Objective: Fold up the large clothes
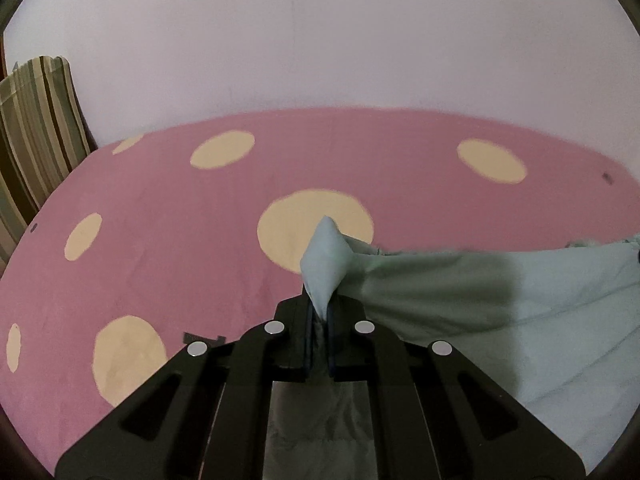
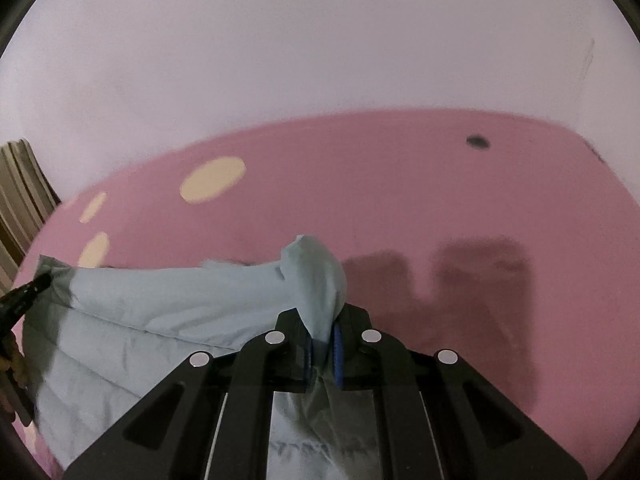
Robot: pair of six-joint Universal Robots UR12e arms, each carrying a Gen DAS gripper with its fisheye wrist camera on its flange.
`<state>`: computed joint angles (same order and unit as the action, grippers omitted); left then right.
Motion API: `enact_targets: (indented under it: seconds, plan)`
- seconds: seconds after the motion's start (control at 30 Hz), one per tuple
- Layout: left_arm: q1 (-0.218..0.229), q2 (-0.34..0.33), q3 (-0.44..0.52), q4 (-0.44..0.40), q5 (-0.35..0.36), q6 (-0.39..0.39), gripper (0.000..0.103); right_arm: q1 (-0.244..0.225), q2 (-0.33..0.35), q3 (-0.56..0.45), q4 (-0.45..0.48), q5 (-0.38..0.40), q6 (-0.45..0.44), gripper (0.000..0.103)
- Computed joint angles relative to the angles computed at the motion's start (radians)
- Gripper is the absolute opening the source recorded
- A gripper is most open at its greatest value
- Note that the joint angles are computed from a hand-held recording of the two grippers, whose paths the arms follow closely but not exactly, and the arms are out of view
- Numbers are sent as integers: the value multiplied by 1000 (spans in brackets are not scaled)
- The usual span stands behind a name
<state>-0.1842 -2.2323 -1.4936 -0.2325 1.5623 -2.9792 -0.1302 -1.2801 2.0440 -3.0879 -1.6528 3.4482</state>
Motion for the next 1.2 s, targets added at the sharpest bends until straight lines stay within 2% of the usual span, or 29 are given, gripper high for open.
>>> enact_targets:
  seconds: [0.23,0.43,0.5,0.53,0.6,0.63,0.67,0.73,0.83,0.97,1.03,1.2]
  plan:
    - [-5,-45,21,-25,26,-2,5,1,52,-15,34,-1,-8,8]
    - [-7,-59,24,-29,41,-4,5,3,66,-11,13,-5,-5,10]
    - [-8,-57,27,-35,47,4,5,5,66,-16,21,-11,-8,15]
    - [-7,-51,25,-39,48,5,8,6,64,-17,25,-12,-7,17]
    - [-9,-38,16,-42,64,-4,24,8,51,-19,52,-31,3,36]
    - [-5,-22,-1,-25,63,-21,46,8,43,-18,59,-40,6,42]
    - [-2,-9,-18,5,59,-36,59,6,26,-5,42,-30,6,49]
    - [1,21,-58,87,52,-52,60,14,0,16,-6,-45,9,50]
    - [-4,54,-91,134,0,-53,60,38,-24,24,-39,-53,-1,50]
    - [-31,64,-95,101,-77,-47,60,74,-6,-9,-12,-20,-11,50]
    - [-49,50,-85,82,-74,-41,60,94,16,-29,-1,-25,-22,50]
    - [-78,6,-51,23,-15,-42,60,117,63,-65,39,-38,-46,50]
